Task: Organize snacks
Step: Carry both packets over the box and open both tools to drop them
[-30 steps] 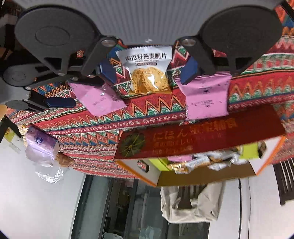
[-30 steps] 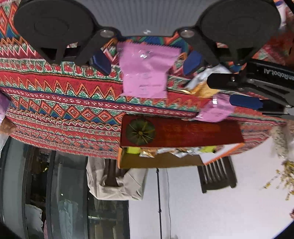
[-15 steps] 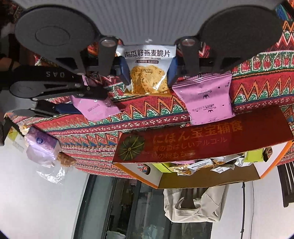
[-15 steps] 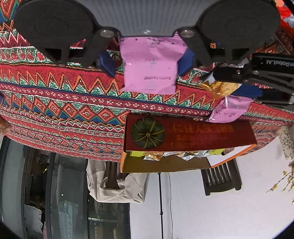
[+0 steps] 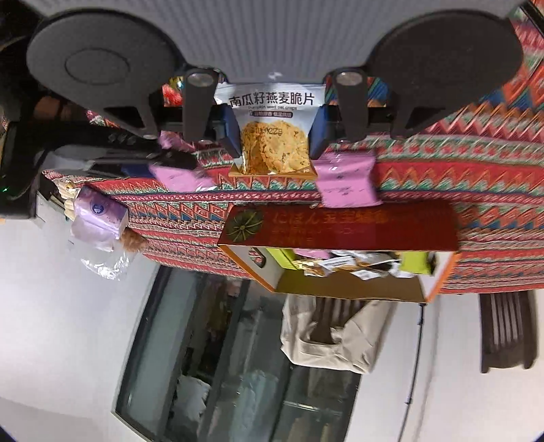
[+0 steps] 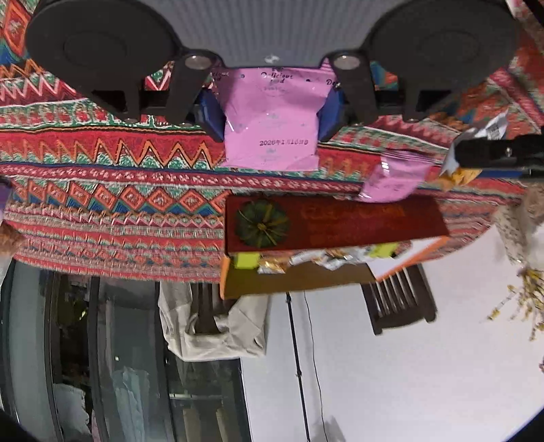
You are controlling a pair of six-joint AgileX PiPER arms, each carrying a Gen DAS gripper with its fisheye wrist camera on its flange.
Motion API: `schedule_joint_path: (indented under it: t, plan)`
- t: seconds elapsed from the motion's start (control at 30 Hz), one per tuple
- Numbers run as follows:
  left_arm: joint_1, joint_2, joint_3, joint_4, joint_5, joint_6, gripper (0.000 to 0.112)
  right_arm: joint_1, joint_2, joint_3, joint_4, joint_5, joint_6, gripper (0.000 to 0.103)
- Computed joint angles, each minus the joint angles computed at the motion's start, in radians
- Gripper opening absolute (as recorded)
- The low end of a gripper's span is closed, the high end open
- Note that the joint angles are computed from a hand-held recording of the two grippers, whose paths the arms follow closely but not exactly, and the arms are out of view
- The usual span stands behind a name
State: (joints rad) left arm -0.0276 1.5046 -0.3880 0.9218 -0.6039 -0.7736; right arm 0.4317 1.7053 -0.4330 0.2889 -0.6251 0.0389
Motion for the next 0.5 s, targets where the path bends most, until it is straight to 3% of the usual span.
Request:
schedule_joint_path:
  t: [0.33,0.5]
  plan:
    - [0.26,-0.293,0.197,0.304,-0.07,-0.201,0.043,0.276,-0.333,0.178,0.361,0.01,-0.23,0.059]
    - [0.405,-0.432,0.25,0.489,-0.145,-0.323,0.043,0.501,-0.434,0.201,0.706,-0.037,-0.47,0.059]
